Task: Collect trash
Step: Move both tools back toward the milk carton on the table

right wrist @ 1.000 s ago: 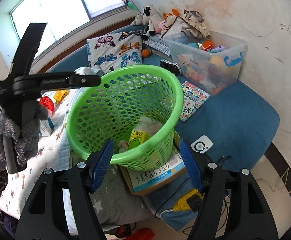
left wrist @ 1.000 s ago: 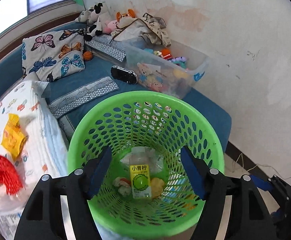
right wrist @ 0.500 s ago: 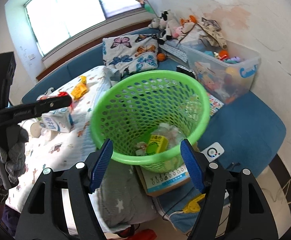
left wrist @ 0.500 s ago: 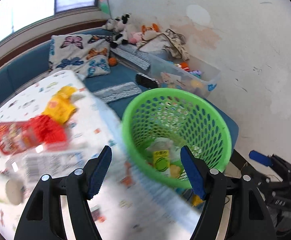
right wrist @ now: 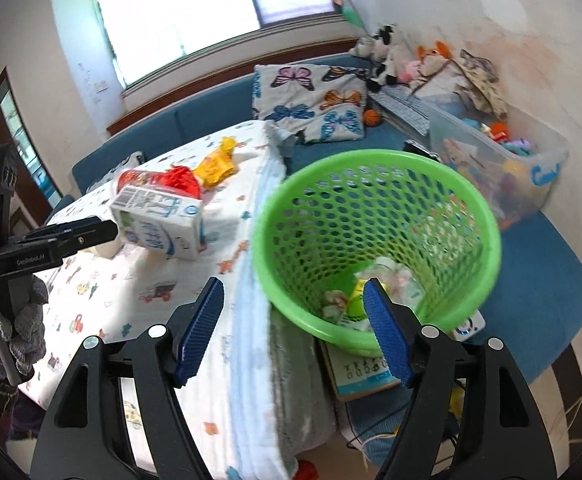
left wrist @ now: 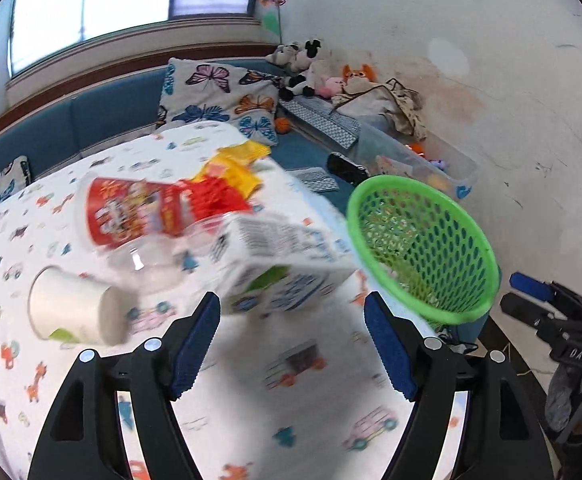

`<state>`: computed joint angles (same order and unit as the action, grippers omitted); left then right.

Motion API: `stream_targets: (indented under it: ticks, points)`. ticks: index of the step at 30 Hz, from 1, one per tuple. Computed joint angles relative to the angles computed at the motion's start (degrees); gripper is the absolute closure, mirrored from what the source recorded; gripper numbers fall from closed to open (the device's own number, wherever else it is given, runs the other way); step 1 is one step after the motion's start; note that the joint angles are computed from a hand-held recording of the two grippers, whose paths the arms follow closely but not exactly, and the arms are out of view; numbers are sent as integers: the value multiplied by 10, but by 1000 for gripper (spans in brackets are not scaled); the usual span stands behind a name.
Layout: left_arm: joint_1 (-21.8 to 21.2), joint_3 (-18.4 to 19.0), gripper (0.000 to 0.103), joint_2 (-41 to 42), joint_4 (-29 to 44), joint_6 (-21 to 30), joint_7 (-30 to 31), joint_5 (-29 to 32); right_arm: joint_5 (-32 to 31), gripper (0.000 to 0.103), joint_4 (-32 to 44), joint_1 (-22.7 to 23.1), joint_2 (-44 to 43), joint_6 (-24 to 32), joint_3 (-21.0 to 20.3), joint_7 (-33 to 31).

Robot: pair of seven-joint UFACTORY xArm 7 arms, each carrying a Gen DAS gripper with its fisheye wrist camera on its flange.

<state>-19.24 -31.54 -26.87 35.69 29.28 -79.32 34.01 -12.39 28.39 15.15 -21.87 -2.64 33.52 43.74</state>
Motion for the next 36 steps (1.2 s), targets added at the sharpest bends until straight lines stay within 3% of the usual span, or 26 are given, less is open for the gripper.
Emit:
stream_targets:
  ticks: [5, 7, 12, 17, 20, 29, 36]
  points:
    - [-22, 22, 31, -54, -51, 8, 8, -36, -23, 31, 45, 4, 44, 9, 5, -27]
    - [-27, 25, 31, -79, -70, 10, 13, -52, -34, 31, 67, 25, 69, 14, -13, -53]
    - [-36, 20, 31, -134, -107, 27, 18, -92, -23, 31, 146, 134, 153, 36, -101, -180]
    - [-52, 23, 30, -191, -138, 59, 28, -127, 27, 31, 237, 195, 233, 71, -137, -324]
    - [-58, 26, 30, -222, -155, 76, 33, -145, 79, 31, 294, 200, 280, 93, -128, -434]
    - [-62, 31, 30, -280, -185, 114, 35, -180, 187, 31, 434, 173, 393, 174, -81, -656]
    - [-69, 33, 30, -299, -205, 130, 28, -197, 237, 31, 482, 173, 434, 220, -82, -734]
